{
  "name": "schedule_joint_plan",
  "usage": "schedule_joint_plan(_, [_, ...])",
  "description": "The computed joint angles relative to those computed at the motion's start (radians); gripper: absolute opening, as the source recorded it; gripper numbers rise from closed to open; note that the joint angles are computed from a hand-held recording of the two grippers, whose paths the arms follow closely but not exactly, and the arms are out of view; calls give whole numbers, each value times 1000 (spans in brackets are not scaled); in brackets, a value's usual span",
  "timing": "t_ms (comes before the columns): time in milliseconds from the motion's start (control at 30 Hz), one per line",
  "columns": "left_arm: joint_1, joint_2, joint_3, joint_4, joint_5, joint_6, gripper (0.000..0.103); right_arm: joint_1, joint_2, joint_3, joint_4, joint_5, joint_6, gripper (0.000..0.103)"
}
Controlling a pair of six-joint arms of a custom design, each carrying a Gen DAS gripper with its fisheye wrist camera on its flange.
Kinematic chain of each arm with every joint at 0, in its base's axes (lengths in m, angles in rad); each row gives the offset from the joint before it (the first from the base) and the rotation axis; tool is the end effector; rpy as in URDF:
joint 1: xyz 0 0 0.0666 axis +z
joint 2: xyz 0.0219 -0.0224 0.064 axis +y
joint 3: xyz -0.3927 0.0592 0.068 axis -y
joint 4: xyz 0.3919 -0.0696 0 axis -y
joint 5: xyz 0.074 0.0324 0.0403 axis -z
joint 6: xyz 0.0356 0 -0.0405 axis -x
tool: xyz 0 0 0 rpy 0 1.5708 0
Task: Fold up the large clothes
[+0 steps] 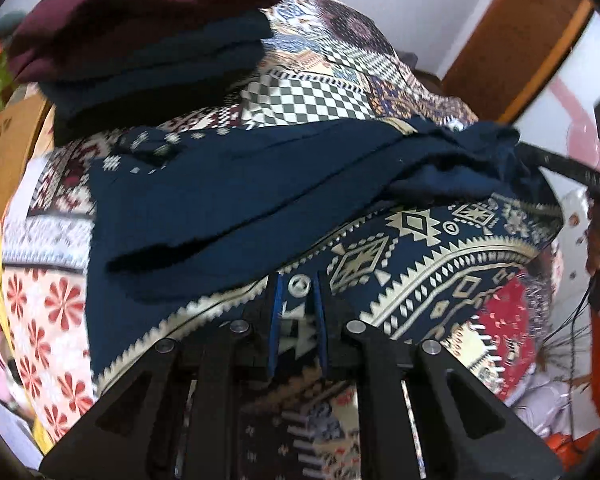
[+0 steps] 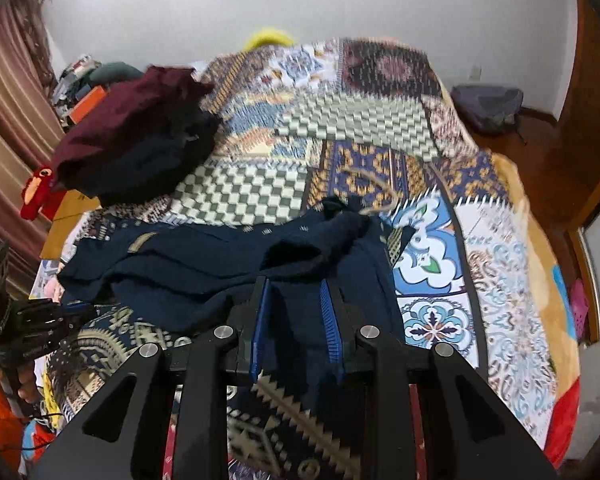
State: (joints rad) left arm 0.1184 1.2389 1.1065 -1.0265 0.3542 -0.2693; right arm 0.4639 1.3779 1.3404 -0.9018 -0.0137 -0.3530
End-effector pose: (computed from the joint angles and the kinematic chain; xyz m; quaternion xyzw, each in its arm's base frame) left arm 0.3883 0.0334 0.3738 0.1086 0.9581 -0.1304 0.2307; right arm 0.4199 0.2102 0.4258 -0.0548 0.9490 0.1293 0.2824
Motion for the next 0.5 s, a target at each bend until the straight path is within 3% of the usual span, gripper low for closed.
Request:
schedule_joint_plan(133, [-18,61,43,2,-25,-8,13,-10,48,39,-46,-16,51,23])
schedule_joint_plan(267, [-27,160,132,24,-98,14,13,-28,112,123,-96,-47,99,23])
schedule_joint_plan(333, [-25,206,186,33,-117,30,13,-38,138,162,-95,-20,79,23])
schedule_joint_plan(433, [-28,252,269,100,-233,108,13,-54,132,181,-40,17,-1,23])
schedule_joint_plan(500, [-14,255,299,139,-242,163,13,-58,119,181,-22,0,-19,23])
